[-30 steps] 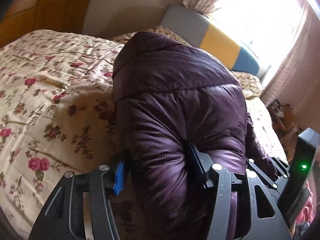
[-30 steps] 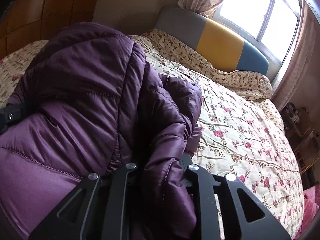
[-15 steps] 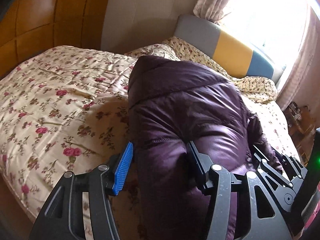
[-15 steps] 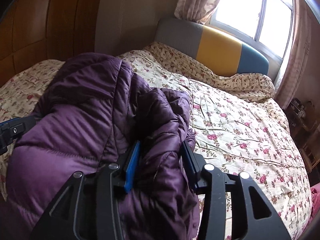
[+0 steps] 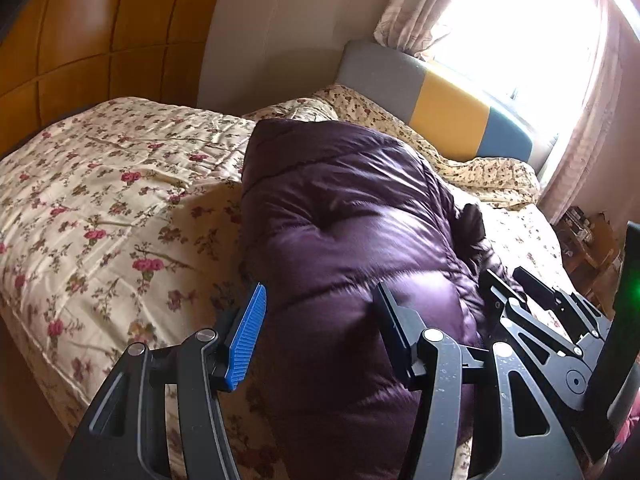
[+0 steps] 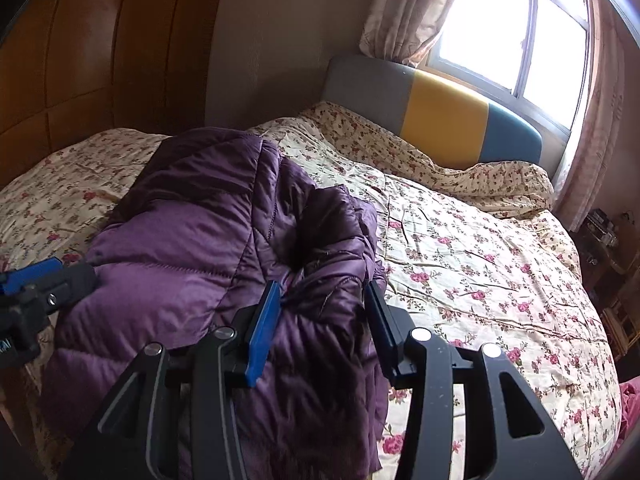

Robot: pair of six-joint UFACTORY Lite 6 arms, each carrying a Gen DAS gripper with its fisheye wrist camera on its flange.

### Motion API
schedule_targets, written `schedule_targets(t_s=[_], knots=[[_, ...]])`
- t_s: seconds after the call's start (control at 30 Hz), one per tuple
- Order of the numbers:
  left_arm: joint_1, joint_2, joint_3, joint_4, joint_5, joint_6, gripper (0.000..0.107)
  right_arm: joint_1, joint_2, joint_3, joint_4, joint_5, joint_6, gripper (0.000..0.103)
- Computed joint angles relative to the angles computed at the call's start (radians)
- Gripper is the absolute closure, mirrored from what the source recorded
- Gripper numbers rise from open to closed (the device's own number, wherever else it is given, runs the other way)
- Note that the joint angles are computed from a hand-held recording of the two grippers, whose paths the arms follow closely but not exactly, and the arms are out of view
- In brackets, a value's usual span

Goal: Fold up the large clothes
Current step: 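Open both tools and pull them back from the jacket bundle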

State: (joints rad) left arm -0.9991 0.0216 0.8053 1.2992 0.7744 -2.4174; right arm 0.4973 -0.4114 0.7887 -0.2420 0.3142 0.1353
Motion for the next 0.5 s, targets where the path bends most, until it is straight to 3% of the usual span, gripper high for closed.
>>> schedule_targets(t_s=[0.23, 0.37, 0.5], knots=[[-0.054, 0.033, 0.019, -0.019, 0.030, -0.022, 0.052, -0.005, -0.071, -0.043, 0.055, 0.030, -0.056, 0.060], [-0.075, 0.046, 0.029, -0.033, 0.052, -0.032, 0.052, -0.013, -0.104, -0.063, 0.069, 0.047, -0.071, 0.053], [-0.097, 0.085, 0.070, -0.082, 0.086, 0.010, 0.050, -0.018, -0.127, -0.082, 0.106, 0.081, -0.104, 0.053]])
